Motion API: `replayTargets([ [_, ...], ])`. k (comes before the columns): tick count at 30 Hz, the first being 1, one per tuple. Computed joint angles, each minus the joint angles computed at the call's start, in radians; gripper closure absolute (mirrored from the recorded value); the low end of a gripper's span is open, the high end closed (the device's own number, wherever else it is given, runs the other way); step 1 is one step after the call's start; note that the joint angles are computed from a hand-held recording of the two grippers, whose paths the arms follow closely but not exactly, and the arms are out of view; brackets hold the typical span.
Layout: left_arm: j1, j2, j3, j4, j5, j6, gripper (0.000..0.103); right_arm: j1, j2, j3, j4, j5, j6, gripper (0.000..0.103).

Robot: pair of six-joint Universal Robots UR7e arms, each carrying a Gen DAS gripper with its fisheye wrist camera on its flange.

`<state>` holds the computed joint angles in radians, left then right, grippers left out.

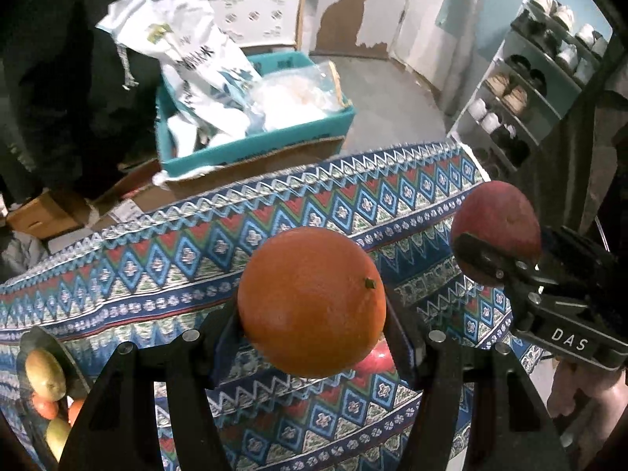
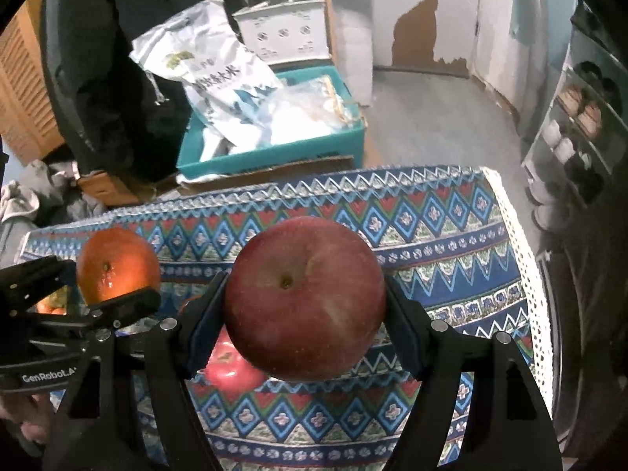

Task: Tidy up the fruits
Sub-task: 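Carry the orange and red apple in both tools over the glass plate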

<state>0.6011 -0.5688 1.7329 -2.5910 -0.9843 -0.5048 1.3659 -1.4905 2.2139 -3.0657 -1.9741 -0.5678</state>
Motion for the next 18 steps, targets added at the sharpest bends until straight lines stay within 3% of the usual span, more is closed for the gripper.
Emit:
replayTargets([
  [18, -0.078, -0.194, 0.165, -0.022, 0.078, -0.071, 0.036, 0.151, -0.033, 0.038, 0.015, -0.007, 0.002, 0.029],
])
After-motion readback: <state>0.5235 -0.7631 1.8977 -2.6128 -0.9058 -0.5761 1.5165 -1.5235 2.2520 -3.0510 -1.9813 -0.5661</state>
